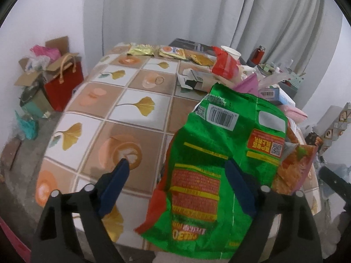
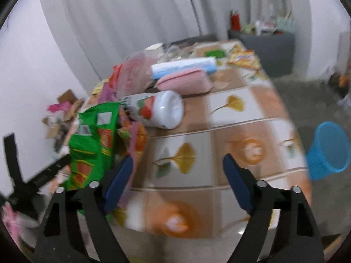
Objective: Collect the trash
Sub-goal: 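Grasp the green chip bag with the left tool while the right grasps the pink snack bag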
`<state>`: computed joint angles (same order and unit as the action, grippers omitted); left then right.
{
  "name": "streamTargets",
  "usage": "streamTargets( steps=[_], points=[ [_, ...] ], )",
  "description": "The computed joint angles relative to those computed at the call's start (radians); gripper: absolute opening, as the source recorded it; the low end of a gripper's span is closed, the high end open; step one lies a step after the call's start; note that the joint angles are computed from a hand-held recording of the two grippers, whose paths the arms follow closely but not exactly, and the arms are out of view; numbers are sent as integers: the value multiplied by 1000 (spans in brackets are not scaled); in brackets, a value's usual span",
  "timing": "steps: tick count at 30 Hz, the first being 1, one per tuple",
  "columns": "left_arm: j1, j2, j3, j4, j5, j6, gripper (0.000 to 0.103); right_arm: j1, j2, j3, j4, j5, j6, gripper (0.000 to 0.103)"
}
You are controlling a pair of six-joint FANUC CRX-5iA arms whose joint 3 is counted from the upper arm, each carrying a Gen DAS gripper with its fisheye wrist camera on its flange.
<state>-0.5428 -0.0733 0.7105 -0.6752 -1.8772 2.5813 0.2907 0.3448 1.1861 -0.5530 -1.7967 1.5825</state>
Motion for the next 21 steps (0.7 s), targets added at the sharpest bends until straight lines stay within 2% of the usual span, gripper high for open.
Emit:
streamTargets(
  steps=[2,3,7,8,11,17,20,21],
  points=[
    [44,-22,-39,51,47,2,76,-9,53,70,-73,-55,-49,61],
    [76,-37,-67,88,81,1,69,-13,64,88,-98,-76,-64,52],
    [154,-66,-126,188,147,-17,45,-33,149,207,-249,-179,-179,33],
    [168,-77,-143,207,164,-19,42,-36,160,221,-271,-190,-192,29],
    [183,-96,-170,225,183,-27,34,-45,154,210,-338,-197,-223,27],
    [204,-127,-214,248,210,-29,19,-53,141,165,-382,-199,-255,26],
    [210,-146,-235,254,233,-28,12,-62,141,164,-410,-212,-274,12],
    [213,-152,-241,258,241,-26,10,-63,134,157,-412,-209,-272,11]
  ],
)
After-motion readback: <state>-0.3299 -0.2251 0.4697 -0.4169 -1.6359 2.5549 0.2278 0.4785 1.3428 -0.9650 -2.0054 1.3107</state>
